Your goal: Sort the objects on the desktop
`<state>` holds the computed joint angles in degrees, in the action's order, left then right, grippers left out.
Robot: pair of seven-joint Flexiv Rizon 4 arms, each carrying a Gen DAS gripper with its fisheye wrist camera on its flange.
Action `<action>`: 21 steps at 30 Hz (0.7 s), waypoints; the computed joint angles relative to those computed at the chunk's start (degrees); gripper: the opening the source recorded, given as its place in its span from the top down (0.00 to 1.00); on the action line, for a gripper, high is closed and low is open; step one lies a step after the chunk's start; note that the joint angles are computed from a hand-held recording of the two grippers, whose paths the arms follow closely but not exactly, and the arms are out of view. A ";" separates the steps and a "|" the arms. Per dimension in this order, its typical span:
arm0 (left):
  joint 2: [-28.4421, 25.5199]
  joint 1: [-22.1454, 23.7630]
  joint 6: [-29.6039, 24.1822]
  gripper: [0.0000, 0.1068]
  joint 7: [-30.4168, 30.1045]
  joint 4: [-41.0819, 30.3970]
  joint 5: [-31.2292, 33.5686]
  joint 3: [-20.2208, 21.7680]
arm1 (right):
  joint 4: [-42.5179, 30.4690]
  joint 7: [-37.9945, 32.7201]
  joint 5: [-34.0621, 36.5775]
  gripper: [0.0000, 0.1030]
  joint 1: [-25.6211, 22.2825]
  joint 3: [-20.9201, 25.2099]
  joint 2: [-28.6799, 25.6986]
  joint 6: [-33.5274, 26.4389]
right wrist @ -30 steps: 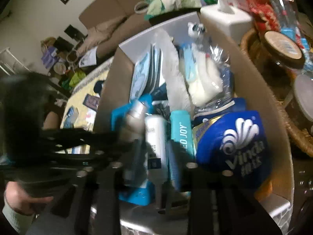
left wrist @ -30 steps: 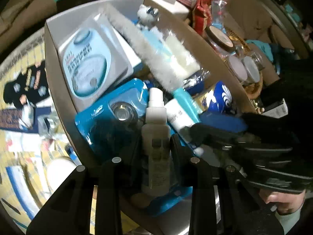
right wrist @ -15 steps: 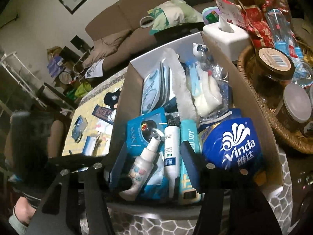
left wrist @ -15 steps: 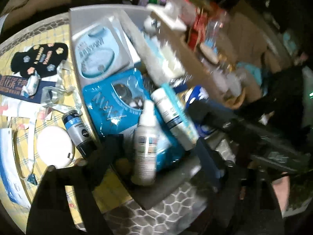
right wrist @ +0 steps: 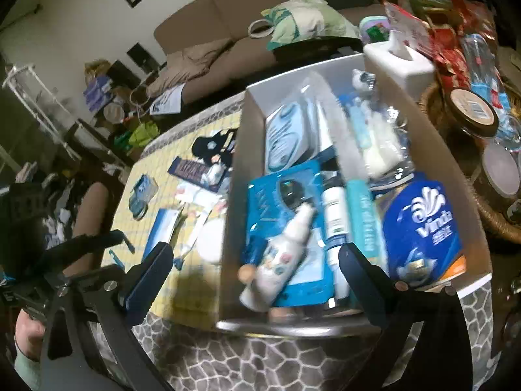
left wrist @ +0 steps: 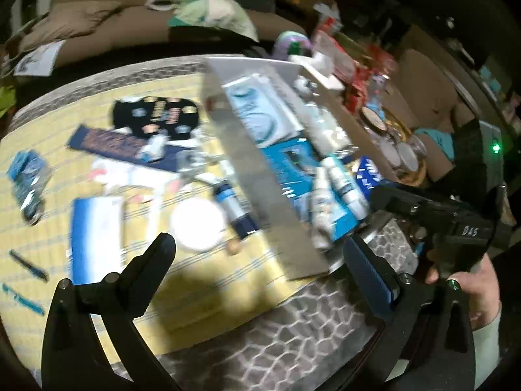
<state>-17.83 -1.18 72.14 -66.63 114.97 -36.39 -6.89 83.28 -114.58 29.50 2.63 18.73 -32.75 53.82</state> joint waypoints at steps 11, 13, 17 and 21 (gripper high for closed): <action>9.88 5.63 7.27 0.04 11.89 15.84 -16.57 4.37 | 1.93 -1.20 2.83 0.00 3.60 2.76 1.76 0.92; 10.30 6.14 7.88 0.04 16.39 17.71 -23.51 4.78 | 1.84 -1.12 3.29 0.00 4.85 3.24 1.33 1.25; 9.42 6.48 7.57 0.04 24.95 19.61 -34.26 6.13 | 1.28 -0.17 2.64 0.00 8.13 3.71 -0.58 1.65; 7.48 6.71 5.92 0.04 31.83 19.38 -42.64 6.99 | 0.17 1.73 0.61 0.00 11.14 3.84 -3.37 2.00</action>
